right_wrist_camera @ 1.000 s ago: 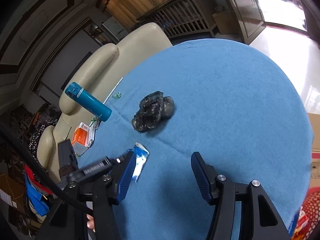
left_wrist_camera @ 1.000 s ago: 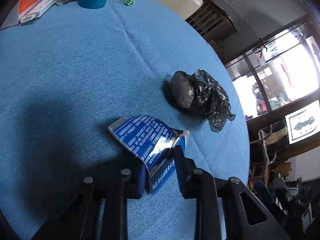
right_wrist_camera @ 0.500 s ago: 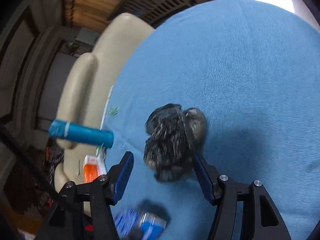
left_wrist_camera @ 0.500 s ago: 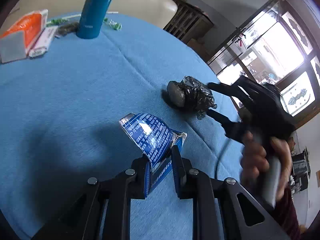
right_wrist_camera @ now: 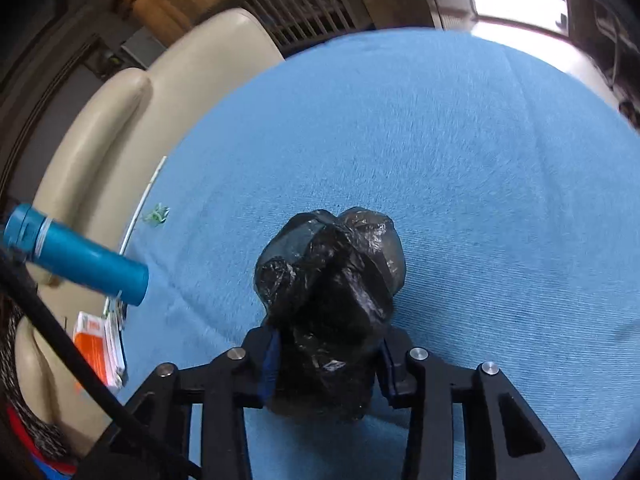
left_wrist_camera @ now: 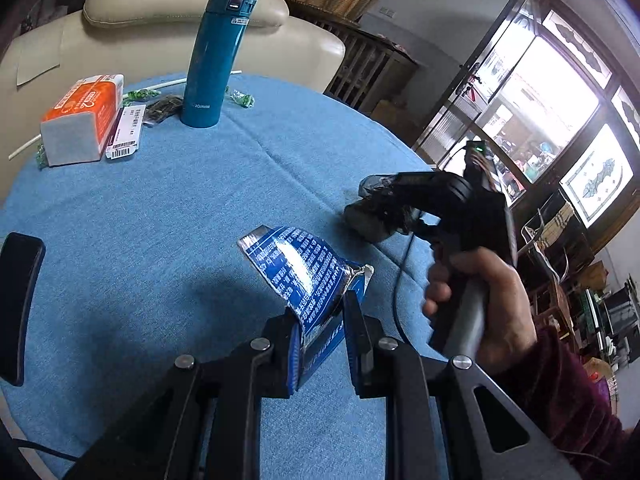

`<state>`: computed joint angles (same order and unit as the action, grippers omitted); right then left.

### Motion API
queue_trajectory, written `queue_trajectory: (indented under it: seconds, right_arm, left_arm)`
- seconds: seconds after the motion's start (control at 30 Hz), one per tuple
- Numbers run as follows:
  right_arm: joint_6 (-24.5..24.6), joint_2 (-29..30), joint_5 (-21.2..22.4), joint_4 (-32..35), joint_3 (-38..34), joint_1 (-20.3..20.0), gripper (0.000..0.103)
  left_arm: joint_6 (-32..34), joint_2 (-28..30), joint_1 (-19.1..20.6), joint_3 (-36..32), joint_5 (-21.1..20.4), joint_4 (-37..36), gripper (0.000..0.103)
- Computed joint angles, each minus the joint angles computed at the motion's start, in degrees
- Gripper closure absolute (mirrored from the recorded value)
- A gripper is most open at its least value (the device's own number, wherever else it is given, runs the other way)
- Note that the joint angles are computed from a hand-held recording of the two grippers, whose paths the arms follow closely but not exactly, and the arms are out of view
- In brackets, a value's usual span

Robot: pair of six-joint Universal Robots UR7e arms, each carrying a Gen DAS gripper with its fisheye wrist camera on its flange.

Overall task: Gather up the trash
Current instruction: 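Lift the blue carton and black bag and carry them toward the red basket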

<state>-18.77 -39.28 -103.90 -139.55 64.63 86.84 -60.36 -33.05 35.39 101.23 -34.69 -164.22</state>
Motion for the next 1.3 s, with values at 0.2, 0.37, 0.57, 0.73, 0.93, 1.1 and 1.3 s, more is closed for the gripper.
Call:
queue_trajectory:
  seconds: [0.2,0.37,0.57,0.73,0.93,1.1,1.3]
  right_arm:
    - [-8.6,-9.3,6.2,-4.0,10.4,-2.0,0.062]
    - [-14.4,-19.1,11.4,-4.5,18.8,-4.9,0.062]
    - [-20.6,-30.2,16.7,-4.4,27.7,-8.3,0.062]
    - [-25.4,-39.1,22.0,-3.4,34.4,-11.4,0.062]
    - [-29.0,-47.3,27.6,-2.5,39.6,-14.9,0.062]
    - [-31.0,-51.5,30.6,-1.6,41.4,-17.1,0.062]
    - [-33.7,-55.0,31.7,0.0,41.8,-19.0,0.062]
  left_arm:
    - [-0.3,0.6,-1.9,-1.0,1.6,2.6,0.082]
    - [-1.4,2.1,-4.7,-4.1,6.0,10.6,0.082]
    - [-5.9,3.9,-8.8,-8.4,12.0,25.7,0.082]
    - [-9.2,5.0,-12.0,-11.9,15.7,36.7,0.082]
    - [-13.5,6.8,-15.1,-17.1,18.5,49.9,0.082]
    - [-15.5,8.2,-16.3,-20.8,18.9,57.5,0.082]
    - [-13.5,11.0,-17.0,-25.6,18.3,61.4,0.082]
